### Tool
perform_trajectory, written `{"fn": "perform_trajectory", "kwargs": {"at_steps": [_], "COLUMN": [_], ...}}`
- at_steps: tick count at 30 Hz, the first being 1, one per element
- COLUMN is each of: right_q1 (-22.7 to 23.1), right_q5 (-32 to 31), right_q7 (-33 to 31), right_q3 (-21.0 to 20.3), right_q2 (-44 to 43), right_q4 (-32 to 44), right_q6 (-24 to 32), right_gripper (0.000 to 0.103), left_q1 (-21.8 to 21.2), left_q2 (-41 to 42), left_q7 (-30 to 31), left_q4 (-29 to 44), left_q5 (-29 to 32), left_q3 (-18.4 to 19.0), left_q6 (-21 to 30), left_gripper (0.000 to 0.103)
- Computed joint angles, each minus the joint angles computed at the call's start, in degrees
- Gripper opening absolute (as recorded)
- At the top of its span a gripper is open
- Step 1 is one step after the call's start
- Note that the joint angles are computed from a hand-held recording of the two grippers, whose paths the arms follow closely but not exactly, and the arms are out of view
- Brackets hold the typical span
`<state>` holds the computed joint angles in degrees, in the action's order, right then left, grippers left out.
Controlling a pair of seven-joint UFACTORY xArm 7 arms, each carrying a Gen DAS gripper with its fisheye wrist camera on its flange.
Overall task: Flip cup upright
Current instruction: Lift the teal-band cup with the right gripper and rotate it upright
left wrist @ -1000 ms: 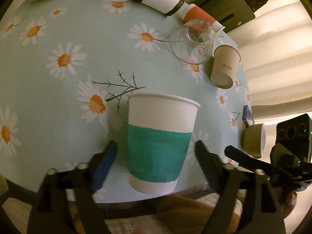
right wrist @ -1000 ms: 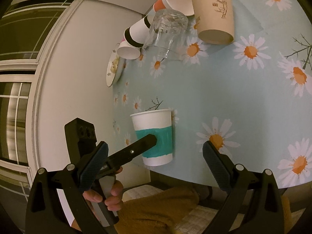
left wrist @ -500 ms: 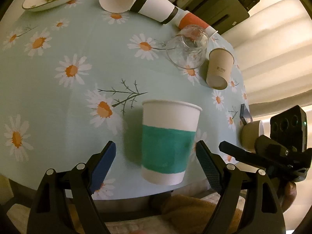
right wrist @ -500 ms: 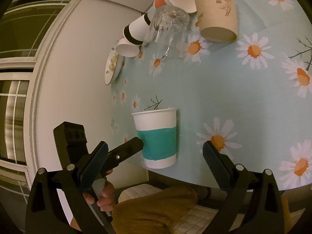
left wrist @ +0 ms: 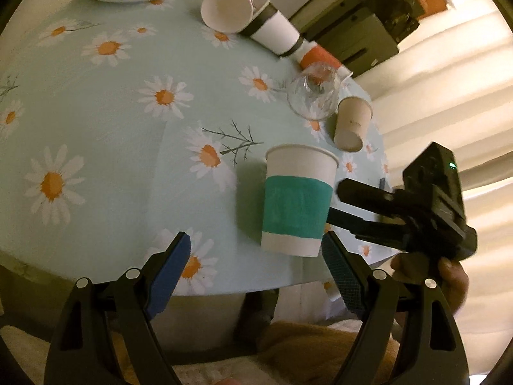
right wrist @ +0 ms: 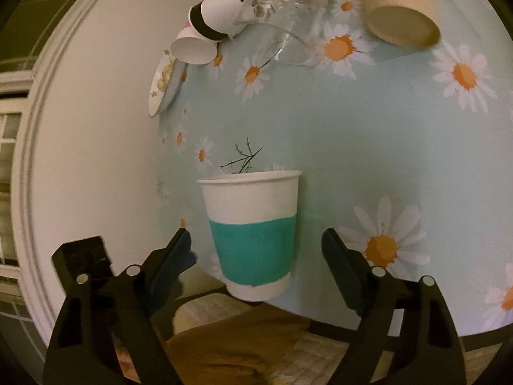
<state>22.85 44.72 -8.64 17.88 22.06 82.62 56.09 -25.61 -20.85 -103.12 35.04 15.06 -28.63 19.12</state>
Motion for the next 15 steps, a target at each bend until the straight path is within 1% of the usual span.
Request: {"fn": "perform_trajectory", "kwargs": {"at_steps": [3,5,7,8,9,11,12,15], "right_q1": [1.8,2.8,3.5,4.0,4.1,4.1,4.5,5.3], "right_q5": [-4.5,-7.4,-9.6,-11.0,-11.4,-11.1,-12.0,-13.4], "right_q7": [1.5,2.3,2.8,3.1,3.2,3.1,3.4,3.9], "right_q3": [-0.5,-0.7,-0.5,-0.5,-0.4,0.1,0.0,0.1], "right_q2": [0.5,1.0,1.4,1.8,1.9,2.8,3.1,3.7], "right_q4": [1.6,2.7,3.5,4.2,4.3,5.0,5.3,6.2], "right_q6": [-0.7,-0.8,-0.7,-0.4,-0.4,0.3,0.4,0.1], "right_gripper": [0.083,0.076,0.071,0.068,0.068,0.067,0.066,0.063], "left_q1": [1.9,3.8,6.5,7.7,9.1,10.0,10.2,9.5], "left_q2": [-2.2,-3.0,-3.8,-4.3,-4.9,-5.4,-5.9,-7.0], "left_q7": [-5.3,-8.7,-12.4,-13.6,-14.9,-15.5,-15.7,-15.0], "left_q4": [-1.9,-3.2,-4.2,-4.4,-4.5,-4.2,-4.0,-4.0], "left_q5": [1.7,3.1,4.3,4.8,5.4,5.9,6.2,6.4], "left_q3": [-3.4,-5.9,-9.1,-10.6,-12.3,-13.7,-14.1,-13.8], "left_q6": [-2.1,-5.2,-7.7,-8.3,-8.2,-7.5,-6.9,-5.7], "left_gripper": [0.082,0.082,0.082,0.082,0.082,0.082,0.082,0.082]}}
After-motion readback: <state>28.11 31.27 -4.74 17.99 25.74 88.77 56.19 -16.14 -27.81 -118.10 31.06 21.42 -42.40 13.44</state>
